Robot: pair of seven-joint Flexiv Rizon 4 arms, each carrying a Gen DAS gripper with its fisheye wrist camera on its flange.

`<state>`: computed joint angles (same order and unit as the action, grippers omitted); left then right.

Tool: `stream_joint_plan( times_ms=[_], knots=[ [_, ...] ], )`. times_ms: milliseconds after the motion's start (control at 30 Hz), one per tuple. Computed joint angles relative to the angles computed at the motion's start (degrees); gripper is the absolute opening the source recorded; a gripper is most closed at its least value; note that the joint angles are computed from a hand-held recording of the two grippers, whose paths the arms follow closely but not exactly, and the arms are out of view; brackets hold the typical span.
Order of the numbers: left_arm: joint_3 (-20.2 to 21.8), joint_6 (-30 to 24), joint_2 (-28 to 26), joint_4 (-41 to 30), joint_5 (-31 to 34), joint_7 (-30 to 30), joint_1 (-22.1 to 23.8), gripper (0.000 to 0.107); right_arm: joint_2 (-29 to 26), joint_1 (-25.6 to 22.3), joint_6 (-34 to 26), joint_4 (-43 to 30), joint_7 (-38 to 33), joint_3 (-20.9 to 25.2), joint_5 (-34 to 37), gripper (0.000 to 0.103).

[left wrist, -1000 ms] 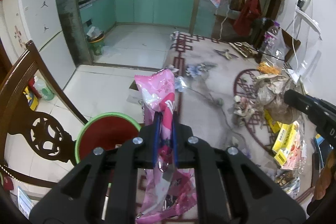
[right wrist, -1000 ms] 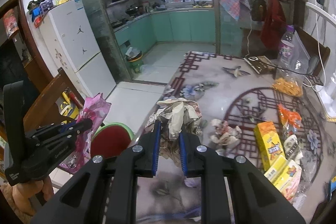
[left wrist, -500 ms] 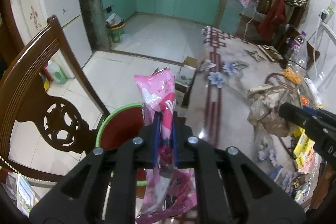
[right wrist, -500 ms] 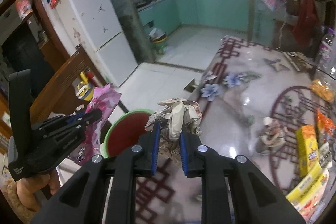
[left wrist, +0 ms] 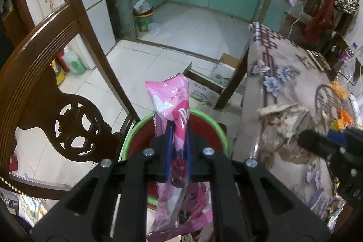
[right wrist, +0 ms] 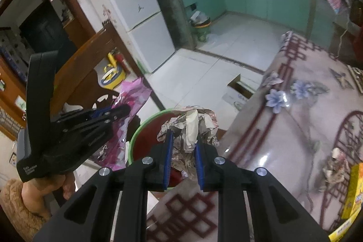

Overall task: Collect trash
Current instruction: 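Carry both items to the red bin and open both tools to drop them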

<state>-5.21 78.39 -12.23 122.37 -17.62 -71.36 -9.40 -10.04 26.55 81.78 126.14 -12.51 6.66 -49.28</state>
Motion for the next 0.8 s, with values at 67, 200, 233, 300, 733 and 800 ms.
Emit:
stream_joint_plan(
  times_ms=[67,200,233,300,733,800],
  knots=[
    [0.7,-0.5,-0.9,-0.9,1.1,-0.9,-0.1,0.009,-1.7,-0.4,0.5,-0.9,-3.1,1.1,3.0,0.019],
    [1.6,-1.4,-1.9,-2.1,3.0,-2.8,-0.3,0.009,-4.0,0.3,1.4,-2.5,-7.9,1.5,7.8,0.023],
    [1.6,-1.5,-2.1,-2.2,3.1,-2.9,-0.1,0.009,-4.2,0.8,1.2,-2.9,-8.6,1.6,9.0,0.023],
    [1.6,-1.8,-2.3,-2.4,3.6,-3.2,0.0,0.009,-4.8,1.3,0.8,-3.4,-10.6,1.6,11.1,0.023],
    [1.2,0.8,-0.5,-0.6,3.3,-4.8,0.5,0.059,-2.1,5.1,3.9,-0.7,-3.7,-5.3,3.7,0.062],
    [1.2,1.3,0.1,-0.1,3.3,-4.9,0.4,0.059,-0.2,4.7,3.1,0.6,-0.8,-5.6,-0.1,0.062]
  ],
)
